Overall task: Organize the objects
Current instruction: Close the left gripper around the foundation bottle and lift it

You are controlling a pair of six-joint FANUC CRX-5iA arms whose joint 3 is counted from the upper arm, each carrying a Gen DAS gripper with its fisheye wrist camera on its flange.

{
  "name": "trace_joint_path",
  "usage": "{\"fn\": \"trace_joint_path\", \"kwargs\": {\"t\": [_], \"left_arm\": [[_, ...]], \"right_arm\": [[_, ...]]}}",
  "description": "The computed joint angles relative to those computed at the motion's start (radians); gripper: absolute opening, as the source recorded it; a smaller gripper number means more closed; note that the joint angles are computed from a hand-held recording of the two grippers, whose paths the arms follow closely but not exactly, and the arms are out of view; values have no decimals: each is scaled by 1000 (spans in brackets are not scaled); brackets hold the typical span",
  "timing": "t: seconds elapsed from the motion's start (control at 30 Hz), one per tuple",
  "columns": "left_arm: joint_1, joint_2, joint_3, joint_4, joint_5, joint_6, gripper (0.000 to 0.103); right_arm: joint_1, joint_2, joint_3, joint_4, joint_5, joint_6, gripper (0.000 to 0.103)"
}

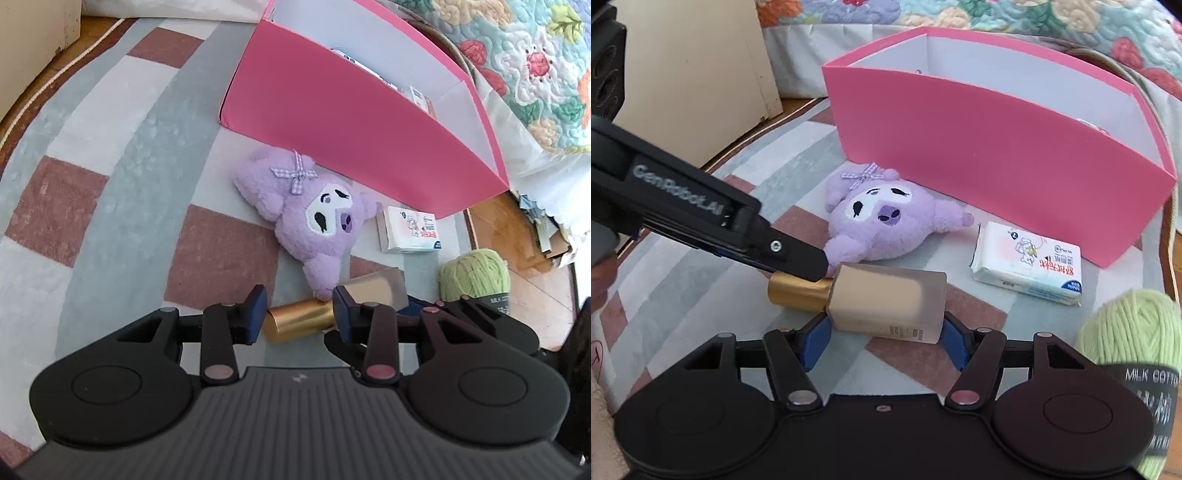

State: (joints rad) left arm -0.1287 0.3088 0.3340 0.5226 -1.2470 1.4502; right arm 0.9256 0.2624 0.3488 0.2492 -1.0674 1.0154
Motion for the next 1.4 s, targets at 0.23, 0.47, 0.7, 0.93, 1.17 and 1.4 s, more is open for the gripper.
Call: {"fn": "trace_joint_path", "kwargs": {"t": [0.23,0.47,0.7,0.93,1.17,1.4], "left_arm": [[2,-19,-25,1,7,36,40],[17,-21,-60,77,14,38,58],[-12,-21,-46,15,32,36,61],[-35,-34,-67,-12,84,21,70],[-26,-51,-73,-10,45,-2,67],[-16,-71,-40,-15,-66,-22,63]], "right_arm": [[8,-11,-52,43,46,30,70],[4,-37,-120,70,129,19,72],[0,-46,-142,76,163,5,74],[-7,-39,-138,73,178,8,74],[11,-33,-118,96,126,-27,71],[17,-44,-29,-14,-24,-30,71]]}}
